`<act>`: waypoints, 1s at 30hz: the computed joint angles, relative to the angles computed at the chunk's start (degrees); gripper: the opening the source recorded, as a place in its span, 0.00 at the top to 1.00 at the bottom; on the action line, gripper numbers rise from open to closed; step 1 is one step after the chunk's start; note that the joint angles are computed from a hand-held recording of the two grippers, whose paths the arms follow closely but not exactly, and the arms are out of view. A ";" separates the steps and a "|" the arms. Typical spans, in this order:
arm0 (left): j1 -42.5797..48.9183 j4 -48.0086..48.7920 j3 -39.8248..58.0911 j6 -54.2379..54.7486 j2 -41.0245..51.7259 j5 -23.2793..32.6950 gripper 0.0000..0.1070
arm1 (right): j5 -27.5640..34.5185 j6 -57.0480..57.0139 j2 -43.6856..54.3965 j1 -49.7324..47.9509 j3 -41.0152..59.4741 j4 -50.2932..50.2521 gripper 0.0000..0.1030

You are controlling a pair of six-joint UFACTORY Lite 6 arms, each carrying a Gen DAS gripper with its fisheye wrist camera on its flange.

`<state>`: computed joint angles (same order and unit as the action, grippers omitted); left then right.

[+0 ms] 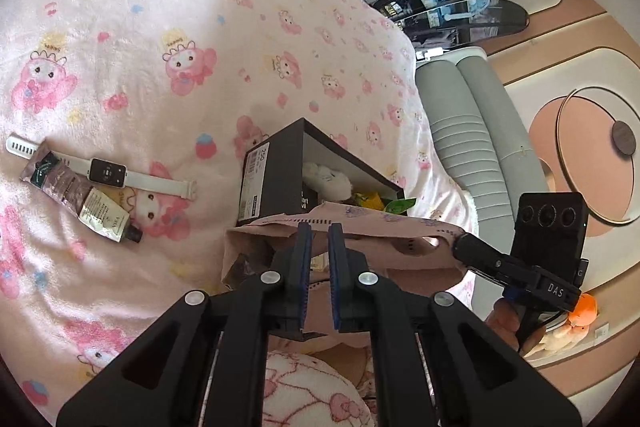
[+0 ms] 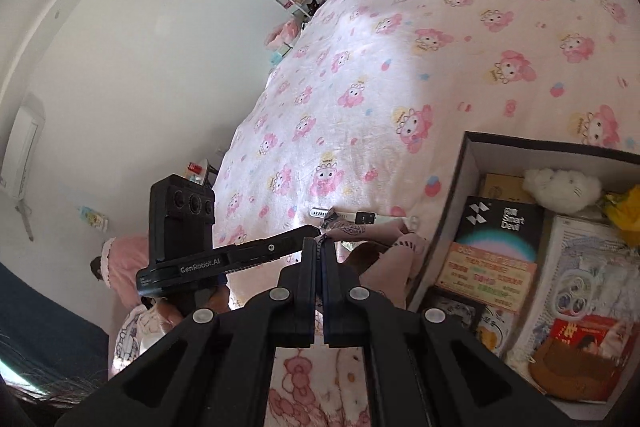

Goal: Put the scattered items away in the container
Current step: 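Carry the pouch with the right tool over the box and lower it in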

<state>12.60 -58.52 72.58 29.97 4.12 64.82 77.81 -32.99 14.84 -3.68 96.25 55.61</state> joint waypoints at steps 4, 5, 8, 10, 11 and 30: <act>-7.82 1.68 3.18 -4.27 1.21 -1.90 0.92 | 2.66 -4.19 -2.70 -8.66 -3.50 -0.05 0.99; -10.45 2.40 4.94 -5.92 2.15 -2.50 0.91 | 3.33 -5.11 -2.83 -10.73 -3.83 -0.28 0.99; -19.08 4.83 11.75 -11.30 7.15 -4.61 0.85 | 4.21 -7.88 -2.43 -16.52 -5.07 -1.15 0.99; -24.54 6.74 17.82 -15.65 12.71 -5.51 0.82 | 4.26 -9.94 -2.21 -19.72 -6.47 -1.68 0.99; -27.01 8.12 20.88 -17.71 15.59 -5.98 0.82 | 4.07 -10.91 -2.01 -21.10 -7.09 -2.06 0.99; -40.02 34.29 40.41 -41.15 38.78 -9.38 0.54 | -12.63 -28.10 2.89 -31.03 -21.14 -4.82 0.96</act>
<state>-27.42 -24.23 112.98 -11.18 42.90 55.44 65.18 -61.08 17.73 -34.70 75.11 50.79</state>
